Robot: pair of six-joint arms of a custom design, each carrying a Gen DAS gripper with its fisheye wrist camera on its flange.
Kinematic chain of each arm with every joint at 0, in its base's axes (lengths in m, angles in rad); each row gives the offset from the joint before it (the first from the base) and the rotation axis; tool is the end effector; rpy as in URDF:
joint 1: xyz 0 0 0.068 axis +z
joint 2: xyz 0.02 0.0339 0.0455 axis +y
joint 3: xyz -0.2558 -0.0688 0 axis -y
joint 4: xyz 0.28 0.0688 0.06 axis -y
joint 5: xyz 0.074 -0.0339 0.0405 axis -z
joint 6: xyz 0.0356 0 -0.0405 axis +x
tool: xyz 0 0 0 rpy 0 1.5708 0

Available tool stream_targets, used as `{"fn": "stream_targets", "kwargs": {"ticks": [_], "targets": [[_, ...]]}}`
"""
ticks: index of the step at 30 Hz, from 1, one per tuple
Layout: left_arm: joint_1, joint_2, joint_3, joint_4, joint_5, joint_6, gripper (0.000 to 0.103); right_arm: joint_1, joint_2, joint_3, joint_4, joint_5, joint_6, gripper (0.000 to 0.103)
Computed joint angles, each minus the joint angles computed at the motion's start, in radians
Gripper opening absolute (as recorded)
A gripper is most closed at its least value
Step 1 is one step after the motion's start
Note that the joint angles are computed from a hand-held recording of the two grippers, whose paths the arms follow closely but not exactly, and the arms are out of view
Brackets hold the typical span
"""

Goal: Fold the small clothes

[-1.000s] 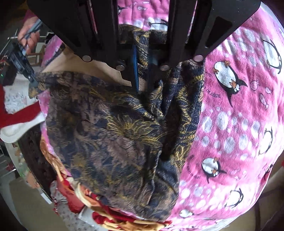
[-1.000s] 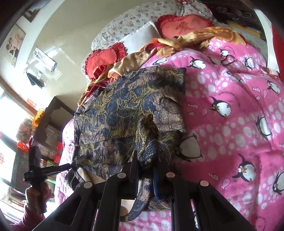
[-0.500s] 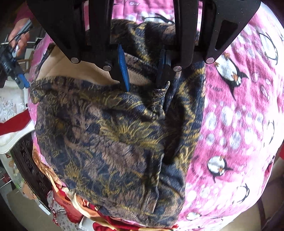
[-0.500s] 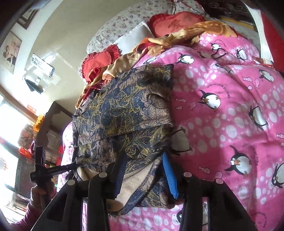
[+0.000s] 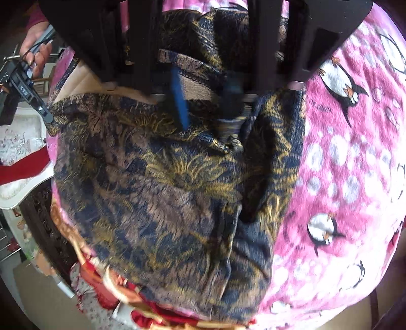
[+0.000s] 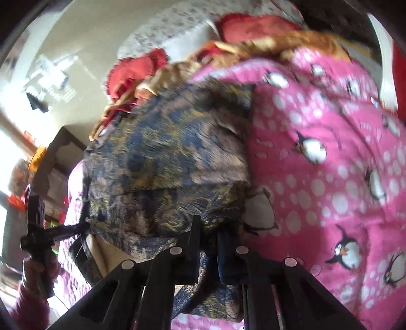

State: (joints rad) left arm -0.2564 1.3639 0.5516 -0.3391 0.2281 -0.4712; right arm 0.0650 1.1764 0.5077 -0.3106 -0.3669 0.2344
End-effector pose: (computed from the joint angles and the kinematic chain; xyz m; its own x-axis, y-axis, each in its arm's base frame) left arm 0.2377 -0.0706 0.1026 -0.9398 -0.2108 -0.2691 -0.1016 0.9239 -0.3689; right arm 0.2371 0.0282 0.1341 -0.8661 0.1609 -0.4732 -0.0607 0.9059 0.4191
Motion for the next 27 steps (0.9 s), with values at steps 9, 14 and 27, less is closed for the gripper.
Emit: {"fn": "stream_targets", "kwargs": {"ticks": [9,14,27], "targets": [[0.109,-0.233,-0.024,-0.046,0.027,0.041,0.002,0.004,-0.174,0.054,-0.019,-0.081,0.034,0.008],[0.201,-0.249,0.052,-0.058,0.052,0.057,0.002,0.015,-0.067,0.134,0.063,-0.081,0.094,0.008],[0.251,0.249,0.506,0.022,0.003,0.054,0.002,0.012,0.461,0.531,0.146,-0.042,0.134,0.008]]}}
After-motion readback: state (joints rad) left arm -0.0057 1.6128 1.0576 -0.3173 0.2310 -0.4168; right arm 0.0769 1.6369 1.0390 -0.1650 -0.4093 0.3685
